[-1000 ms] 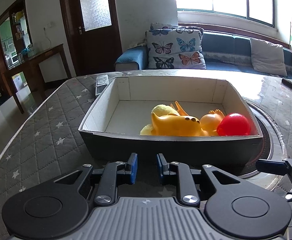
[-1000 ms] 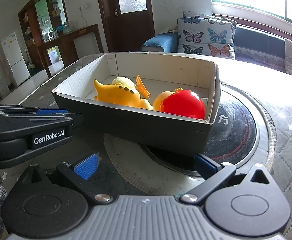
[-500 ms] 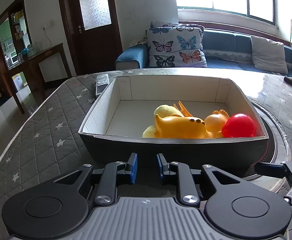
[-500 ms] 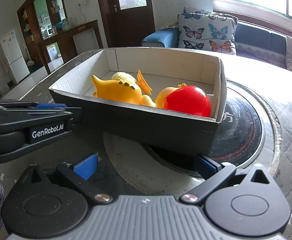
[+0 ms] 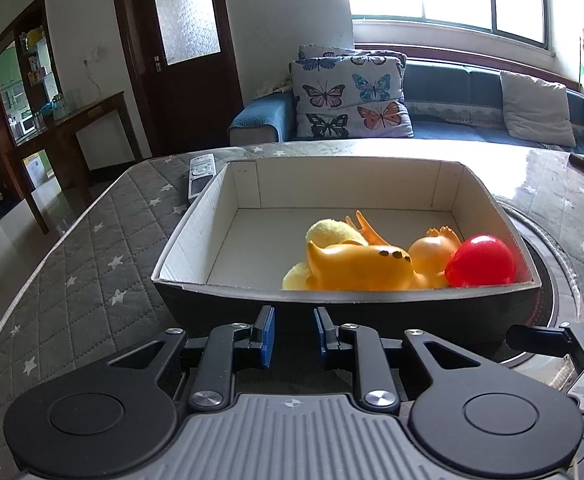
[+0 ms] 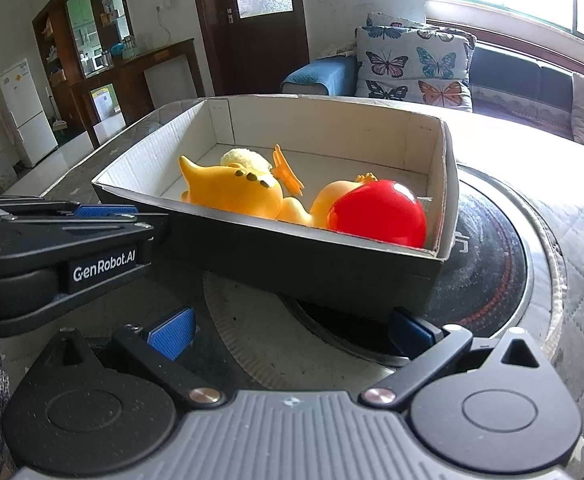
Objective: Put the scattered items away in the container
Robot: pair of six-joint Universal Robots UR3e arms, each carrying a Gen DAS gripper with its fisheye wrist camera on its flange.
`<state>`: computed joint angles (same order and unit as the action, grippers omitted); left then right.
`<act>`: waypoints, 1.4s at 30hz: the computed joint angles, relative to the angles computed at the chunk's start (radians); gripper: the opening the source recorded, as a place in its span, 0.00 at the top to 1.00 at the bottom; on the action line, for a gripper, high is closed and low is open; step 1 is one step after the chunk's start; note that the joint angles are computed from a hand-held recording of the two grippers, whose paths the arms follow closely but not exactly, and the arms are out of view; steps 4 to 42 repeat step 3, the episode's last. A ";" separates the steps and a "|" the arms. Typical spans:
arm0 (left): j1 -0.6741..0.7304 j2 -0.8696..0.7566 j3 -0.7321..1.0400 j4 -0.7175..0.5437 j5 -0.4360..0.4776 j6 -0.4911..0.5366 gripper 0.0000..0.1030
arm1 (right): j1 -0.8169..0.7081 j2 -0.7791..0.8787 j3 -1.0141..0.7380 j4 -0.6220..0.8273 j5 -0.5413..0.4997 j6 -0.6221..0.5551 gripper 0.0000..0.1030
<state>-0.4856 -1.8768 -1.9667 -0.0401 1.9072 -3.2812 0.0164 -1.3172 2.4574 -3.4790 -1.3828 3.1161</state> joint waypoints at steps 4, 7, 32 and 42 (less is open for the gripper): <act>0.003 -0.004 0.009 0.000 -0.002 0.003 0.78 | 0.003 -0.002 -0.001 0.000 -0.002 0.001 0.00; 0.003 -0.004 0.009 0.000 -0.002 0.003 0.78 | 0.003 -0.002 -0.001 0.000 -0.002 0.001 0.00; 0.003 -0.004 0.009 0.000 -0.002 0.003 0.78 | 0.003 -0.002 -0.001 0.000 -0.002 0.001 0.00; 0.003 -0.004 0.009 0.000 -0.002 0.003 0.78 | 0.003 -0.002 -0.001 0.000 -0.002 0.001 0.00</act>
